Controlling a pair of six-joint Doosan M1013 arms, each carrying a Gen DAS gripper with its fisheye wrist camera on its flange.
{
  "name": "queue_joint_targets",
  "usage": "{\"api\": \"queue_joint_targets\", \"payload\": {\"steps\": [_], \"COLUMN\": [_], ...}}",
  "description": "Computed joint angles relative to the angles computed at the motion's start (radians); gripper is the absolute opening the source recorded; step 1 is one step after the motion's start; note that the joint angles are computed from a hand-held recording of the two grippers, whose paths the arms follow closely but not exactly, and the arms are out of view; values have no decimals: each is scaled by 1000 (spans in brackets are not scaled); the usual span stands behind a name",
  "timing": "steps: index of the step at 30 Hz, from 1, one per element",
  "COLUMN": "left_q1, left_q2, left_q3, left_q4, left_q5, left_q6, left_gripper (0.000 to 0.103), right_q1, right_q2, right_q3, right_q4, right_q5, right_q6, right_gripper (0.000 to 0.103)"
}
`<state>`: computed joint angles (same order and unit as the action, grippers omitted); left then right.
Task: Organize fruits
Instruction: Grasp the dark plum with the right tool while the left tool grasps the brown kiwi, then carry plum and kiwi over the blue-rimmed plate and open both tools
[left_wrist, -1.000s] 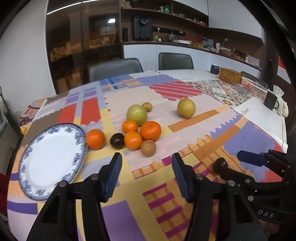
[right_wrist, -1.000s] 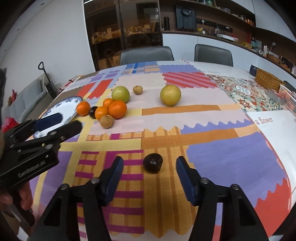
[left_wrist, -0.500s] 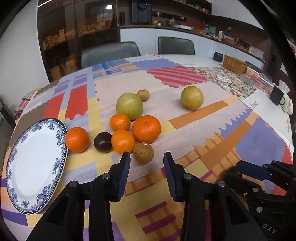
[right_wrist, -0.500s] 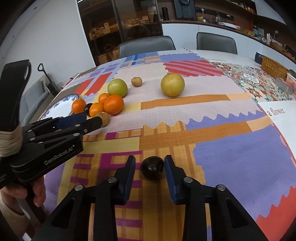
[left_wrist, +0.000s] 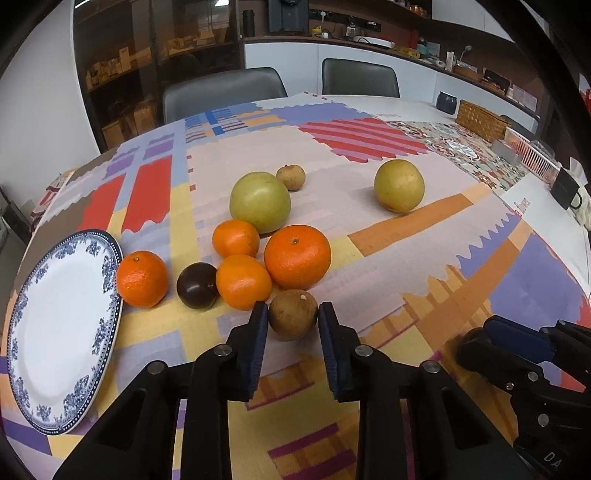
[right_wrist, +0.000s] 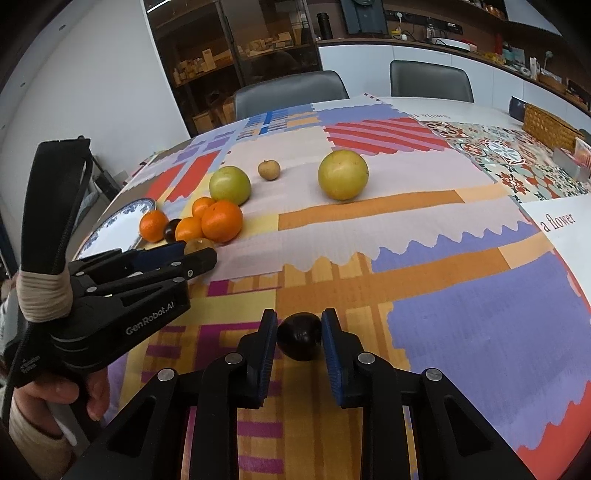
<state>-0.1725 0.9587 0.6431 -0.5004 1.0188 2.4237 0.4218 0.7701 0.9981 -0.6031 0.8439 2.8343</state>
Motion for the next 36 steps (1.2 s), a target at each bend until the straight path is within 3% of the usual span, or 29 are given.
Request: {"api": "queue_joint_targets", "payload": {"steps": [13, 26, 36], "left_q1": [11, 47, 91], "left_q2": [-10, -68, -98], "left_q3": [6, 81, 118], "left_q4": [-28, -104, -155], "left_q5": [18, -42, -109], "left_q6": [-2, 38, 36], "left_gripper": [28, 28, 28], "right_q1": [2, 20, 33], "right_q2": [-2, 2, 31], "right_q3": [-1, -29, -105], "right_q4": [-35, -113, -121], "right_q5": [-27, -38, -69], "right_q6": [7, 5, -77], "right_gripper": [26, 25, 25]}}
